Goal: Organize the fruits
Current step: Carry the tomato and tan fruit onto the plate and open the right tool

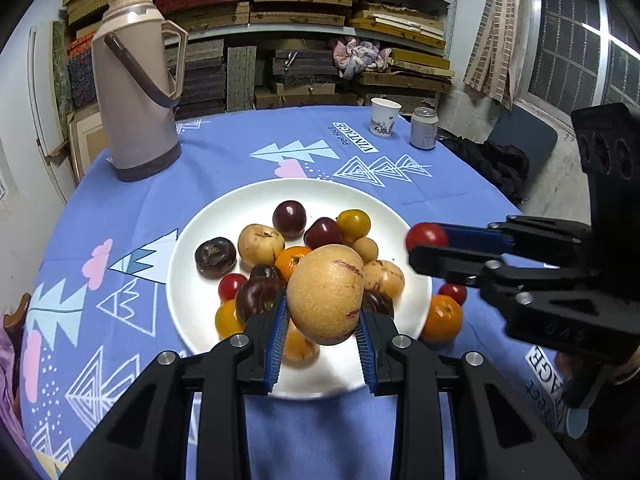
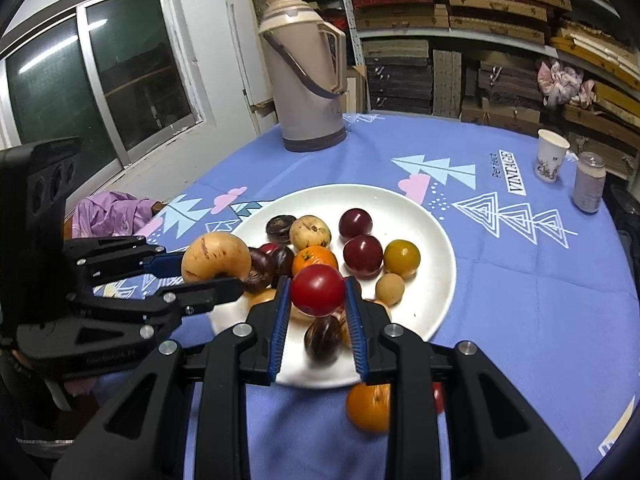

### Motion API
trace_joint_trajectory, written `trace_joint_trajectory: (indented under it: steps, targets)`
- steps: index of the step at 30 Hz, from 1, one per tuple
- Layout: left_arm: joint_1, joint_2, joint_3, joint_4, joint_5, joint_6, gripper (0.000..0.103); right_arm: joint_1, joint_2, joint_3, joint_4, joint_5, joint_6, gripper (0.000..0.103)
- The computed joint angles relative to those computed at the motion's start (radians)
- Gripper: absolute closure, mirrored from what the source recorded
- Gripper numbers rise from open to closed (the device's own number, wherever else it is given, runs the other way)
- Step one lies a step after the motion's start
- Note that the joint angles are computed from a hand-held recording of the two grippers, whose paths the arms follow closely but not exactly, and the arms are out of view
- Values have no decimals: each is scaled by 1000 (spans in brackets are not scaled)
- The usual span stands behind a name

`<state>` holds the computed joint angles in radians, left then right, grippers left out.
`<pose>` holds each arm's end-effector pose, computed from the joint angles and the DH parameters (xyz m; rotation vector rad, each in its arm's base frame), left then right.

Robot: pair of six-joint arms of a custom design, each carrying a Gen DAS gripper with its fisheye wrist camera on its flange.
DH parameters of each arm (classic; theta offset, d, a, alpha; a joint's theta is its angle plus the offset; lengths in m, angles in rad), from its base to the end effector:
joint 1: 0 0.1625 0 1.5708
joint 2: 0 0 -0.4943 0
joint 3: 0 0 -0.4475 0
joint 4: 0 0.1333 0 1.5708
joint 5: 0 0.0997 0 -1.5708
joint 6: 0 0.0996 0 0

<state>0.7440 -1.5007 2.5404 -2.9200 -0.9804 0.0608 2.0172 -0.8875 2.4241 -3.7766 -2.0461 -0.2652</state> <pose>-0.1528 -0.3972 0.2213 1.0151 2.4253 -0.6784 0.2779 -0.3775 0.0910 0.6941 -2.4906 0.9485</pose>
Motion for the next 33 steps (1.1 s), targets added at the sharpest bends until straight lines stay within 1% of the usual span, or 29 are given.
trace_joint_trajectory:
  steps: [6, 11, 15, 24, 30, 33]
  targets:
    - [43, 74, -41, -15, -4, 0, 71, -41, 23, -42, 41, 13, 8, 77]
    - [62, 101, -58, -18, 0, 1, 71, -71, 41, -69, 71, 20, 15, 76]
    - [67, 119, -66, -38, 12, 14, 71, -80, 53, -84, 82, 15, 12, 76]
    - [95, 156, -99, -42, -6, -5, 71, -82, 64, -98, 79, -10, 8, 76]
    - [107, 175, -113, -45, -4, -9, 71, -89, 57, -93, 80, 5, 16, 76]
    - [110, 187, -117, -52, -4, -11, 70, -94, 49, -83, 65, 21, 24, 73]
